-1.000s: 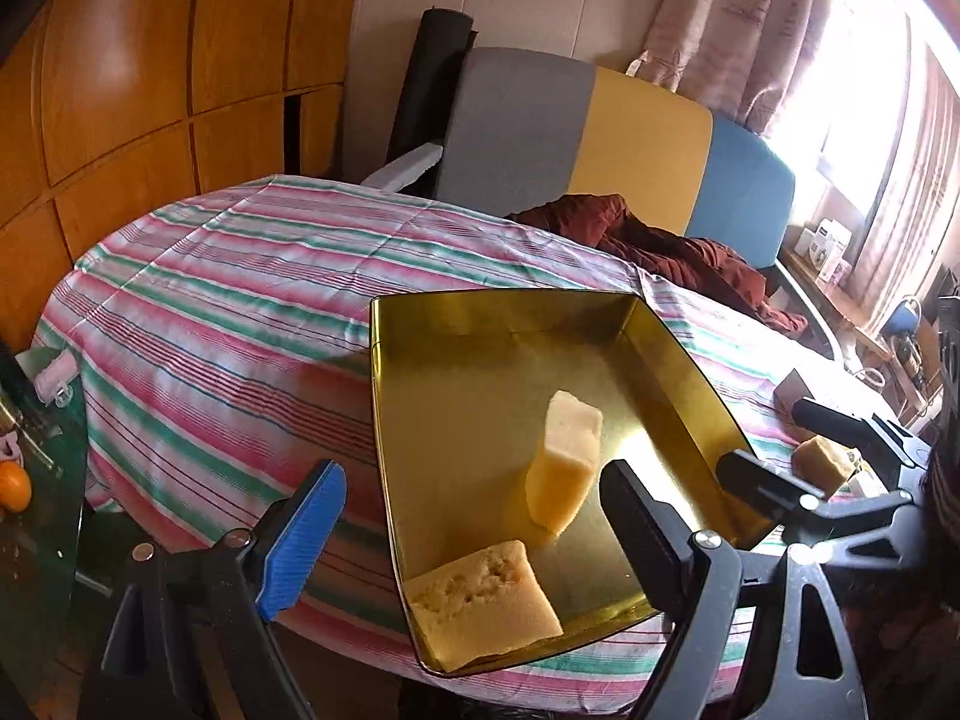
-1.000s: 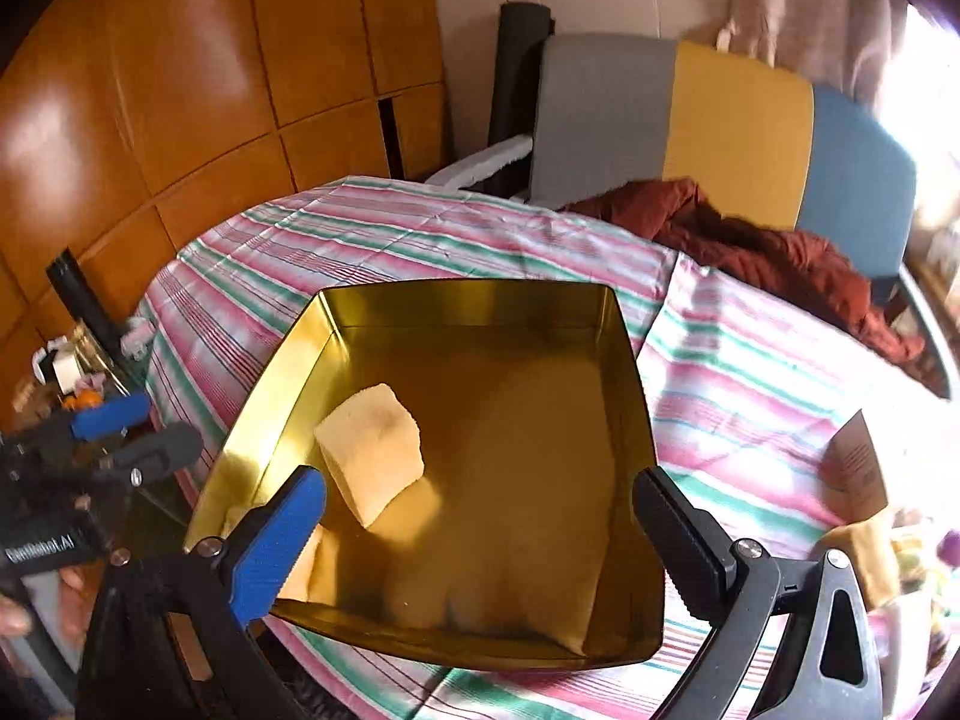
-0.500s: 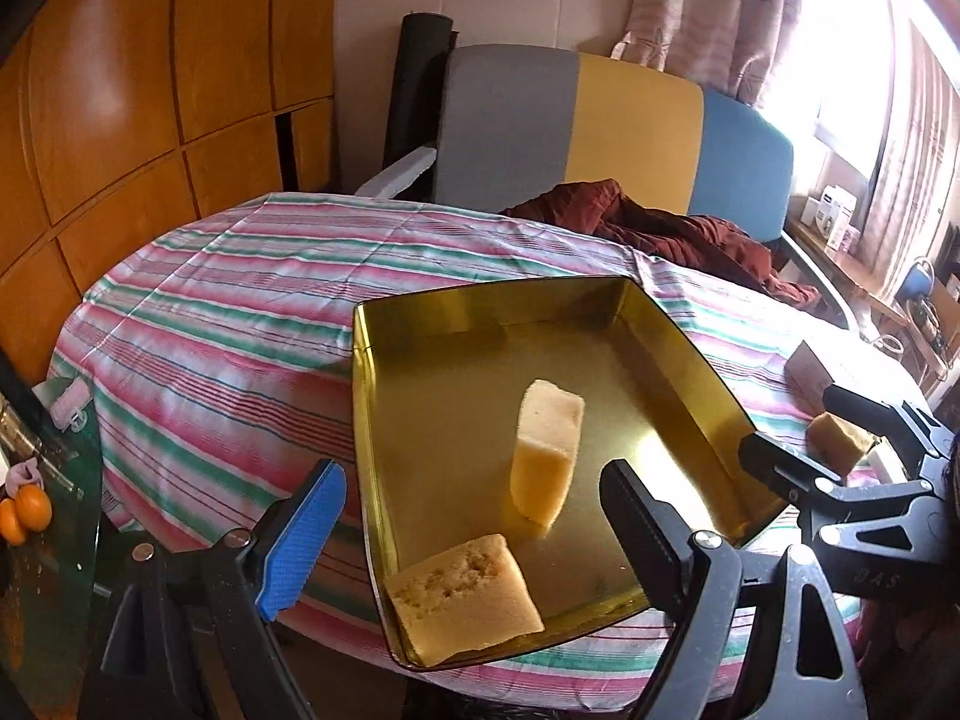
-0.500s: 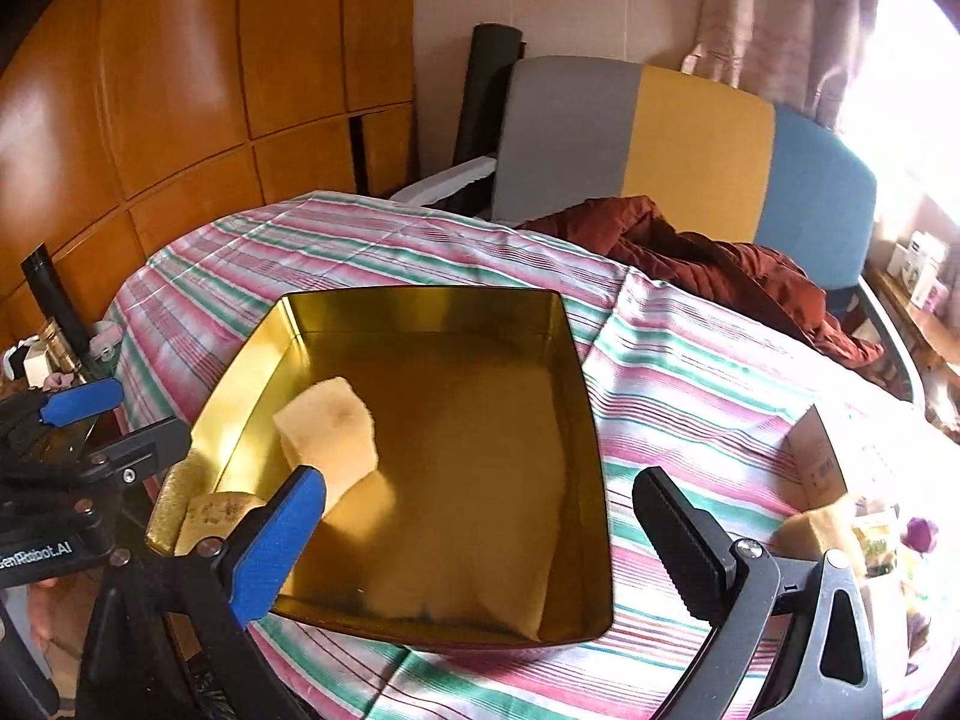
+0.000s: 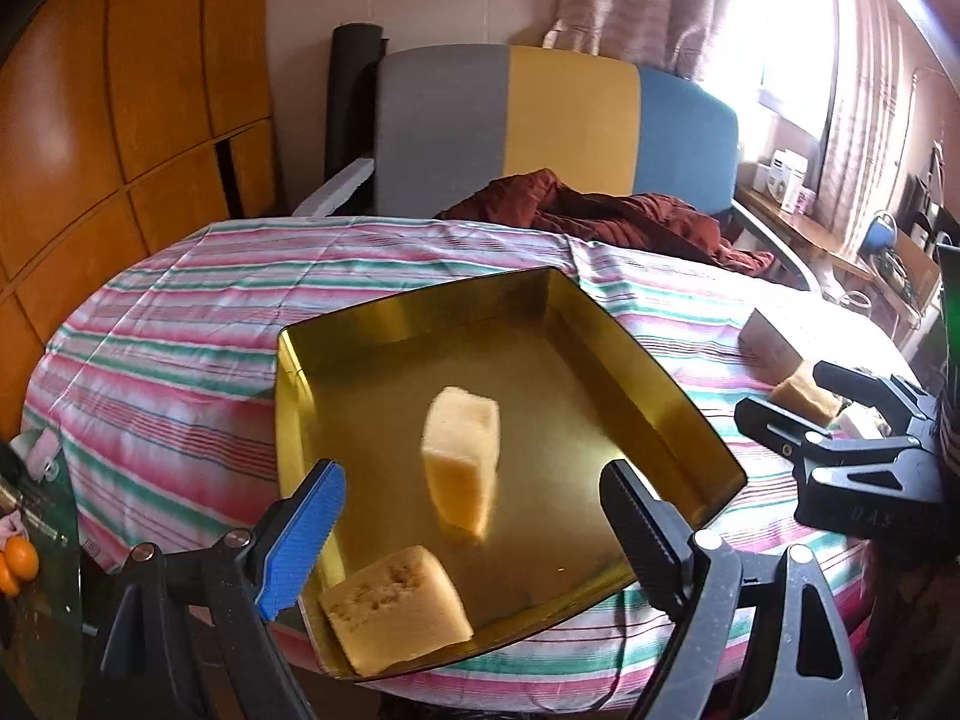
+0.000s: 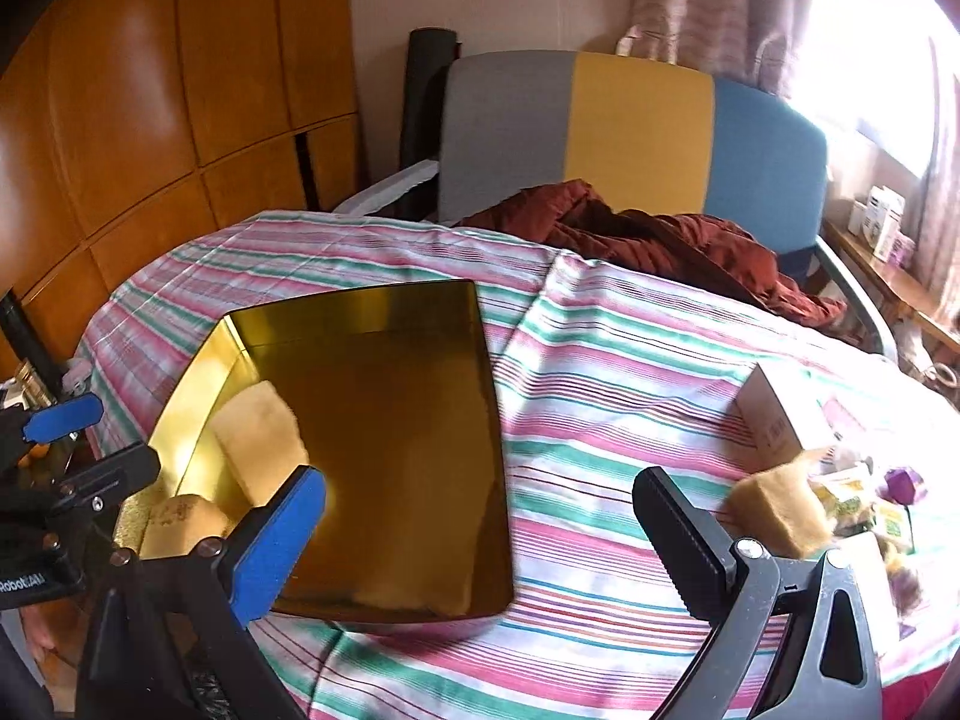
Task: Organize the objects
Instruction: 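Move both open tools back to the pile of items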
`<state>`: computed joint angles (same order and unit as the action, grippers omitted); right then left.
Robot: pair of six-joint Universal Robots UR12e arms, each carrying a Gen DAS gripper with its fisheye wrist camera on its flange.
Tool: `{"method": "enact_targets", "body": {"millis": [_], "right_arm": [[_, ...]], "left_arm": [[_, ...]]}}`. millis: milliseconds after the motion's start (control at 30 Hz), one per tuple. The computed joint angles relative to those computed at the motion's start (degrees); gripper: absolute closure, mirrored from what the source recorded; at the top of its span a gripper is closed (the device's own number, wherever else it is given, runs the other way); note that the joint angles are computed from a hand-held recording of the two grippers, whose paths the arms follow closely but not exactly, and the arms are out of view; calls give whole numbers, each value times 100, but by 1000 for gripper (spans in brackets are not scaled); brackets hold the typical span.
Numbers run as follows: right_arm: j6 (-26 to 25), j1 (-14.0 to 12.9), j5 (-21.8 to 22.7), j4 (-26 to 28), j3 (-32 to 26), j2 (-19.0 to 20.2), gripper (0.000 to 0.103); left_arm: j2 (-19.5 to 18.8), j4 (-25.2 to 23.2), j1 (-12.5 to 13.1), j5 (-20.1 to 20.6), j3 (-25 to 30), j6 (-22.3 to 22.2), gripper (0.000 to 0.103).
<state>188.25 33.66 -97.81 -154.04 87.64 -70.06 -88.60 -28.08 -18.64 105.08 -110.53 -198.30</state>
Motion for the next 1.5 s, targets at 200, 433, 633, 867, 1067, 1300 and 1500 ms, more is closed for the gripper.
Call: {"method": "enact_targets", "body": {"millis": [200, 433, 633, 867, 1067, 1300, 1500], "right_arm": [[263, -174, -313, 29, 222, -187, 0], [772, -504, -487, 198, 569, -481, 0], [1199, -888, -732, 389, 908, -851, 0], [1998, -1369, -1043, 407, 1380, -1278, 0], [3195, -1841, -463, -122, 1922, -1562, 0], [3200, -1863, -318, -831, 2087, -1584, 0], [3026, -1841, -302, -964, 2081, -1555, 0]], "left_arm": [[-117, -11, -43, -238, 130, 185, 15], [-236, -95, -83, -676, 260, 413, 15], [-367, -148, -123, -1185, 423, 668, 16], [-717, -356, -262, -1996, 850, 1077, 16], [-1058, -726, -439, -2369, 1272, 1247, 16], [-1559, -1293, -601, -2630, 1892, 1057, 16], [-2067, -1787, -714, -2809, 2494, 820, 15]]}}
